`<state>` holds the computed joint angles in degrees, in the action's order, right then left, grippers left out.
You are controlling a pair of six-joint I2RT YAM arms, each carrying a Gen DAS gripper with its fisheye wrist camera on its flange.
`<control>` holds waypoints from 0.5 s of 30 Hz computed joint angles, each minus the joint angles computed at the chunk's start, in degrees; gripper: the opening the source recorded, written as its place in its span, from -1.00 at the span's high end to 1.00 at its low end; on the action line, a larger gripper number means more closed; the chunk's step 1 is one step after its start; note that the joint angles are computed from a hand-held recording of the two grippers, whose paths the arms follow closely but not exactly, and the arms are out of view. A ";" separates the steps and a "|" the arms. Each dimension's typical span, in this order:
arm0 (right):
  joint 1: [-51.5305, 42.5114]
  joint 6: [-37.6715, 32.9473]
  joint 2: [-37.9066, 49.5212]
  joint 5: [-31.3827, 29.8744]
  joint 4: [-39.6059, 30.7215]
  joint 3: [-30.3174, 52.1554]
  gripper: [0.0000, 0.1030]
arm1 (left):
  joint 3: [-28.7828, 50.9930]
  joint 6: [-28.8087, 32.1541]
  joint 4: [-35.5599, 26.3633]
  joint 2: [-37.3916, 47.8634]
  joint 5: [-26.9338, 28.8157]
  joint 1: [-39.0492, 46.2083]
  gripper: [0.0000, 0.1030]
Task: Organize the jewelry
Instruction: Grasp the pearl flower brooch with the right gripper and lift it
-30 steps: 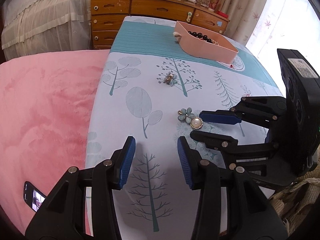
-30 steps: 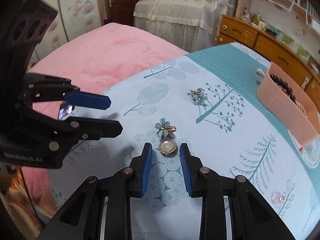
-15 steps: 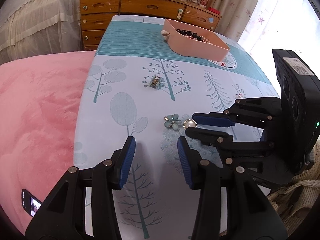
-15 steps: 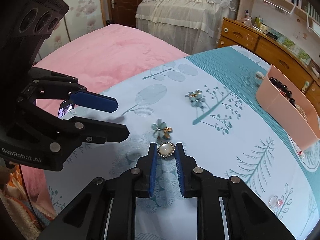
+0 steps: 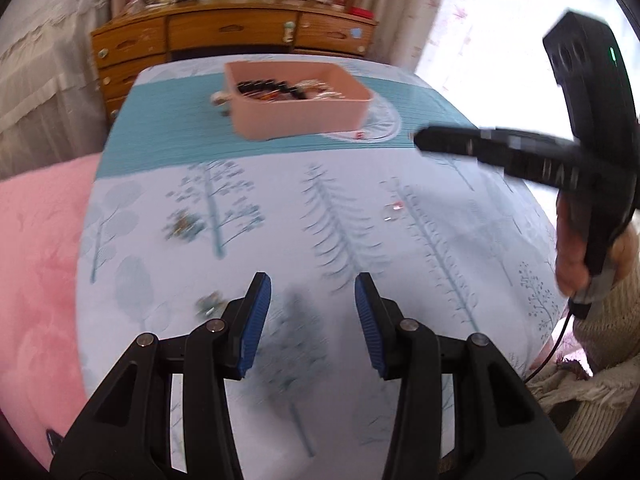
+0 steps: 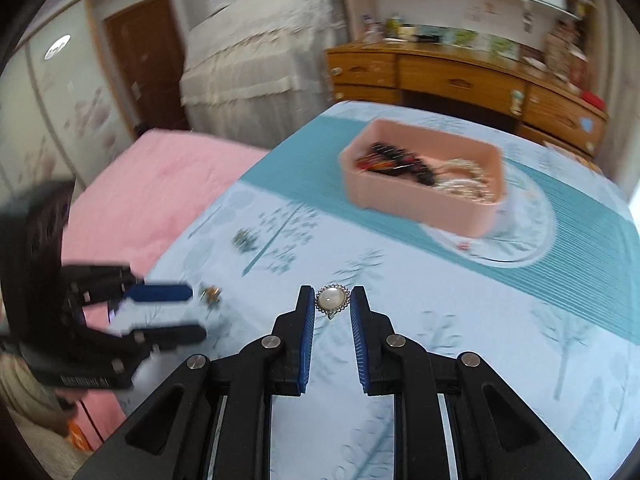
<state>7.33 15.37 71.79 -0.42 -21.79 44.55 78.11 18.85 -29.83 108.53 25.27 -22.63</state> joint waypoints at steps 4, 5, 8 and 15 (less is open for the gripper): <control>-10.79 -1.52 -5.26 -5.83 -5.50 2.84 0.66 | 4.21 0.42 -0.16 2.56 -2.01 -6.12 0.21; -13.49 -2.20 -6.14 -7.33 -6.93 4.10 0.66 | 5.44 0.51 -0.17 3.45 -2.50 -7.25 0.21; -19.37 -4.57 -7.03 -10.51 -10.18 7.51 0.66 | 10.02 2.28 0.60 7.71 -4.43 -11.14 0.21; -27.92 -8.42 -7.48 -17.61 -11.57 6.08 0.66 | 27.93 10.35 -9.69 21.33 -3.79 -14.25 0.21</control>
<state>-20.59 6.96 64.31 -18.03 -33.36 50.63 106.05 29.20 -39.52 129.86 21.48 -36.88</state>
